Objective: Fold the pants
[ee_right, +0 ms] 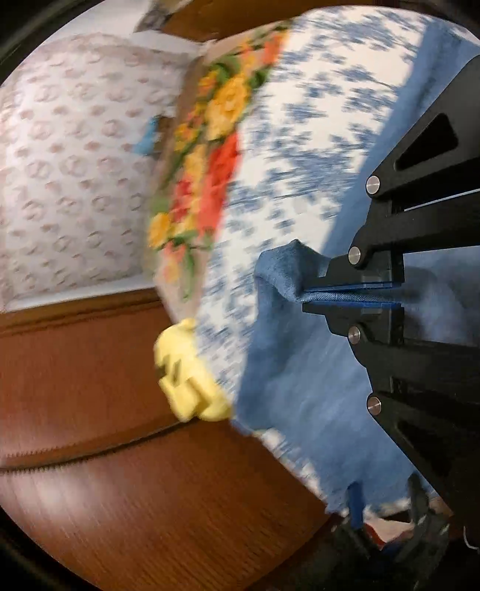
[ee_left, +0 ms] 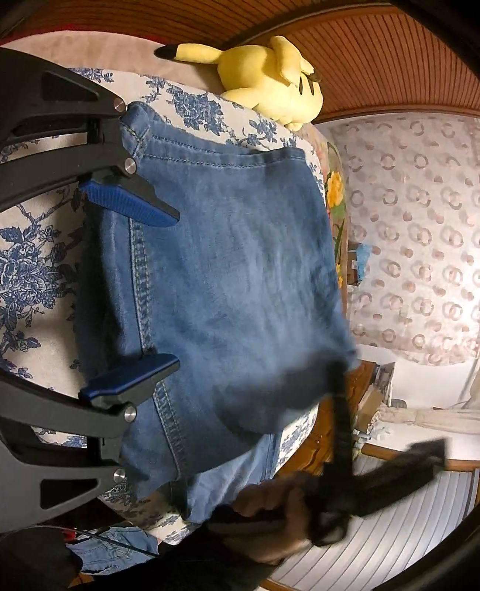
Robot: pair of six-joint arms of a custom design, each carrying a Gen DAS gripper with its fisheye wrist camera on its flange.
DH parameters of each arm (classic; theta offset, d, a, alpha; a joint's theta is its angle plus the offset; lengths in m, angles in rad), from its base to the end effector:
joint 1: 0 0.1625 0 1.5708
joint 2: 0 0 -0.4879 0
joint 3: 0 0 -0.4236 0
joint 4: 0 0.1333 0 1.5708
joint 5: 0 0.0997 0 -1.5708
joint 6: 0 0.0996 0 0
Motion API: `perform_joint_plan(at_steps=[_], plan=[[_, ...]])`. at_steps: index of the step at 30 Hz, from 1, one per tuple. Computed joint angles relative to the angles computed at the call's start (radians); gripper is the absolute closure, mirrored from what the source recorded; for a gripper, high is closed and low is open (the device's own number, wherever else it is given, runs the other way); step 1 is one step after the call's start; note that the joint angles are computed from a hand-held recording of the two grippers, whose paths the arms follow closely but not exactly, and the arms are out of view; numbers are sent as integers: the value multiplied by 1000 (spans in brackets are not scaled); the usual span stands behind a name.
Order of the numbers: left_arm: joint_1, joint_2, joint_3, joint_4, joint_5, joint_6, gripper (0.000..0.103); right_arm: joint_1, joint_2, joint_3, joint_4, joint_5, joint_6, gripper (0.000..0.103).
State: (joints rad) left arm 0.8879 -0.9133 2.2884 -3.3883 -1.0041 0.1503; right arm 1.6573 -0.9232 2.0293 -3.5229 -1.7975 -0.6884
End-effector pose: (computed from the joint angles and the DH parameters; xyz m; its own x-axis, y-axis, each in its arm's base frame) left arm -0.1748 -0.5109 0.0999 -0.7051 0.4551 -0.5438 0.6836 0.6401 -0.3506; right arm 0.1643 -0.6110 0.1832 -0.7245 -0.3552 0.5907 -0.6702 0.5631 -0.4835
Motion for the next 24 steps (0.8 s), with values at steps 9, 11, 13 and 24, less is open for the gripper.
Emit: perform_joint_plan(at_steps=[9,11,13,24], plan=[[1,-7,7,-17,-2,1,31,69,56,-64,-54,-41,-54,99],[-1,-6,7,-16,1,-2,31,67,72,-78,-48,-85,-34,99],[1,-6,8,-18,3,1,31,55,78,-83,-26,-115,-2,92],[6,-6,0,-22,14,1,31,-15,11,95,-182,-142,34,69]])
